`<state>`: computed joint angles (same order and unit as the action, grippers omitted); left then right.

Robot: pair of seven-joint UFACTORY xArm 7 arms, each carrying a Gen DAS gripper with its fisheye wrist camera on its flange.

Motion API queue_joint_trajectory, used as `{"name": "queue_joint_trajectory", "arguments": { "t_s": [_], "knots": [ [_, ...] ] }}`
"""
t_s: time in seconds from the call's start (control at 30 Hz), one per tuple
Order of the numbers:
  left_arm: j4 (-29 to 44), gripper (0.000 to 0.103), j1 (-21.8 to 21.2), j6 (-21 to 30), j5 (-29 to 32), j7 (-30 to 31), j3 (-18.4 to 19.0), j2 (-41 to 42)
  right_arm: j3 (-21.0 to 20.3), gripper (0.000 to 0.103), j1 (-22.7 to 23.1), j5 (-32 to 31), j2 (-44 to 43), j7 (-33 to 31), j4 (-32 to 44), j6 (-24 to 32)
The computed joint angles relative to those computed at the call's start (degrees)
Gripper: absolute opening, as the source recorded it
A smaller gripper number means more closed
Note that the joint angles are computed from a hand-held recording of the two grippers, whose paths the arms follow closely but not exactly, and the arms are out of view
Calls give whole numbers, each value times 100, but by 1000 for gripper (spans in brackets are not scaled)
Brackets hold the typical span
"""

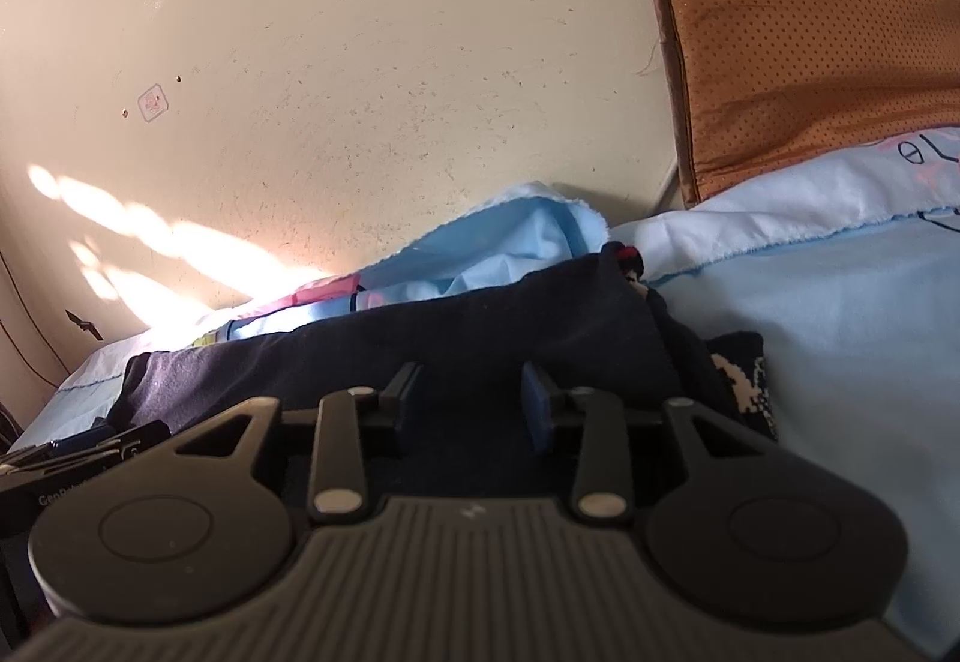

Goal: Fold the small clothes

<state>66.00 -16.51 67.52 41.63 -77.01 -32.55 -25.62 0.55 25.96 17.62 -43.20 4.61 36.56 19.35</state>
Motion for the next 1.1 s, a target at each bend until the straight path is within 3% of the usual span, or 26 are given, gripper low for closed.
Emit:
{"name": "queue_joint_trajectory", "arguments": {
  "t_s": [0.1,0.2,0.3,0.37,0.4,0.47,0.63,0.73,0.93,1.1],
  "knots": [
    [-361,103,-171,-729,-156,98,307,-280,-17,41,20,13,22,-7,15,-9],
    [-488,103,-33,-977,-252,76,243,-436,49,42,-37,-60,53,3,53,48],
    [-412,103,137,-886,-325,131,71,-425,-39,52,106,-66,36,-198,86,130],
    [-246,103,241,-576,-293,197,-140,-340,314,53,-278,-361,-210,-31,97,417],
    [-211,103,262,-458,-230,202,-242,-355,457,57,-396,-464,-552,73,1,523],
    [-321,103,239,-445,-121,100,-363,-576,350,78,-162,-465,-1217,-68,-244,604],
    [-613,103,238,-611,-504,-561,-627,-1468,312,82,-142,-465,-2790,94,-652,1633],
    [-492,103,205,-314,-1126,-530,-812,-1684,316,84,-360,-348,-3475,438,-867,2138],
    [-367,103,349,-6,-1820,-178,-1238,-1829,395,85,-730,-385,-4038,872,-1002,2933],
    [-617,103,505,-316,-2002,-196,-1329,-2350,343,88,-727,-333,-4308,833,-1258,3107]
  ]
}}
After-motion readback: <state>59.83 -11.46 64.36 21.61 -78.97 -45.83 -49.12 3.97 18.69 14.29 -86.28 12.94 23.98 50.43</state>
